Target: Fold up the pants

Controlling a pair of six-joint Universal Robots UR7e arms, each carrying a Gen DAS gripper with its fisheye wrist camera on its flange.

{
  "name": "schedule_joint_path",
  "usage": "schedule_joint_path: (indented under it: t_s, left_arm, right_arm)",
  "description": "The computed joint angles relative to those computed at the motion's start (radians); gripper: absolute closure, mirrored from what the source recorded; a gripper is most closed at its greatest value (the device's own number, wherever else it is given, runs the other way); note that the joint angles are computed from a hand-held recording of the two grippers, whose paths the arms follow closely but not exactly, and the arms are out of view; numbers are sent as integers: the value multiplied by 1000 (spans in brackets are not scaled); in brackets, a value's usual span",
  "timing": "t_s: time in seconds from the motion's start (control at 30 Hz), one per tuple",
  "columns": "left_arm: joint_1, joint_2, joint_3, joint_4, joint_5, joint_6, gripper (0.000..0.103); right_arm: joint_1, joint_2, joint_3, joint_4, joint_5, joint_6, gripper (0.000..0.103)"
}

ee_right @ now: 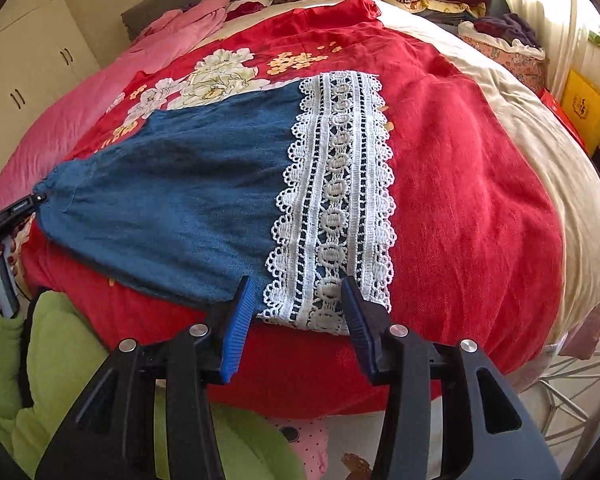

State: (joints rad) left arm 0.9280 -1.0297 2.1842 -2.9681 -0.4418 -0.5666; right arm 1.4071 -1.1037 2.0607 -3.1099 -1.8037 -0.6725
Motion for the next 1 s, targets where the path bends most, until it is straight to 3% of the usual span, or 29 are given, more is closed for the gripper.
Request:
schedule_joint_path:
  t_s: [0.13,0.27,0.33,0.43,0.63,0.77,0.9,1.0]
  left_arm:
    - [-9,-18,35,-23,-9,-43,61]
    - [-103,-41,76,3,109,-79,48]
    - [-150,-23,76,-19,132,-40,46]
    - [-175,37,39,-96,29,94,42]
    - [-147,161,-65,8,-134,161,37]
    - [-106,199,-103,155,-175,125,31]
    - [-92,169,-83,93,-233,140,31]
    - [-98,158,-78,52,-250,152,31]
  right_arm:
    - [4,-4,-2,10,-8,-6,59]
    - [15,-24,15,-9,30,-31,59]
    - [22,-26,18,-12,47,-41,59]
    - [40,-11,12,-7,53,-57,59]
    - [49,18,-6,26,32,-65,59]
    - [14,25,-20,76,21,-20,59]
    - [5,12,-15,88,54,-15,59]
    - [-3,-26,-3,101,144,-27,58]
